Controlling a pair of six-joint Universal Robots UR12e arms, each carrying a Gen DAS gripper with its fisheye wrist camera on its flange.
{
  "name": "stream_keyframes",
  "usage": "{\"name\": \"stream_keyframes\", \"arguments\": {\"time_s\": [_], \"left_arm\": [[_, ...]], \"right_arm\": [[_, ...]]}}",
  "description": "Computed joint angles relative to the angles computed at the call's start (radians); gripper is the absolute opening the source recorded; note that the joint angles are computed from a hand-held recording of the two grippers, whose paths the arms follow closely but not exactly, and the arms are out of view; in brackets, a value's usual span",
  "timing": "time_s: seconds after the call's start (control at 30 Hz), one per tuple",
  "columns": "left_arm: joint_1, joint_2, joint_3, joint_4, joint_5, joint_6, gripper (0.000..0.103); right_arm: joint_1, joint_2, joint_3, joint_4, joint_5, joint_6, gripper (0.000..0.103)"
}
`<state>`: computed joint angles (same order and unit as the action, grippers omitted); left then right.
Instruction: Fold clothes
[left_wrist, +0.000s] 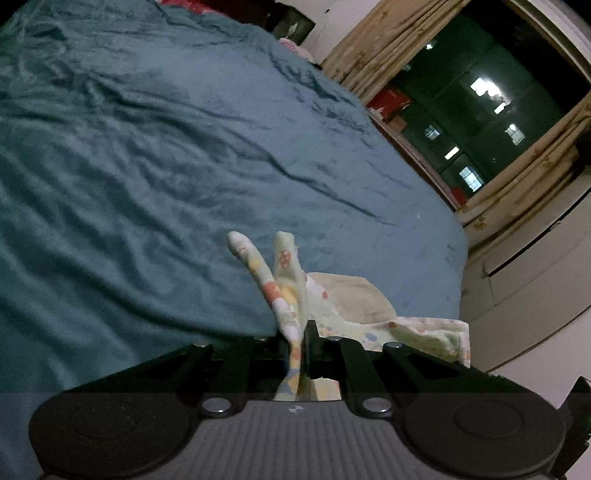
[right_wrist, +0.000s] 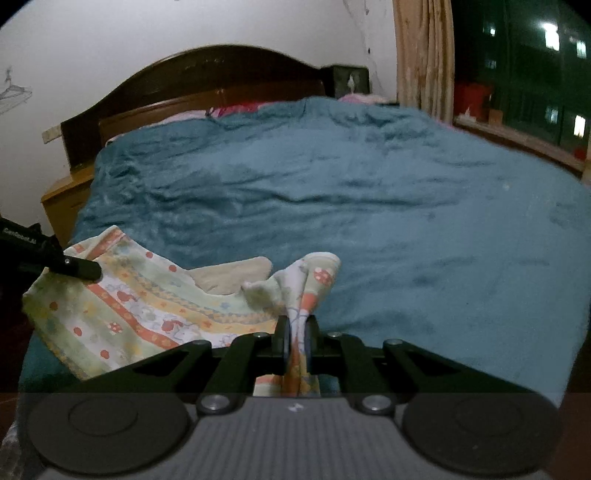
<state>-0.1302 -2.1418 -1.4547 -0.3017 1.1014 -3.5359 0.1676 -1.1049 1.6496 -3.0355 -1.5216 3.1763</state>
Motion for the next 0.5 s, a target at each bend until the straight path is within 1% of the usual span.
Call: {"name": "stream_keyframes", "arguments": {"time_s": [0.17,0.27,0.33,0.5], "left_arm": [[-0.016,-0.035,0.070,-0.032,0.018,0.009,0.008],[-0.023,-0.053,0.101,-0.049,0.030,0.021,0.008],[-0.027,-0.067,0.129,-0.077,0.042,0.021,0.008],[-0.034,-0.100,0.181,-0.107,0.066,0.020,0.008]], "right_arm": [[-0.012,0.016,-0.037,-0.005,-0.023,-0.021,0.007],[-0.020,0.034,-0.068,0.003,-0.035,-0.034,0.007],[-0.024,0.044,-0.086,0.008,-0.042,-0.039,0.007],[-0.032,0.077,-0.136,0.027,-0.059,-0.055,0.007]]}}
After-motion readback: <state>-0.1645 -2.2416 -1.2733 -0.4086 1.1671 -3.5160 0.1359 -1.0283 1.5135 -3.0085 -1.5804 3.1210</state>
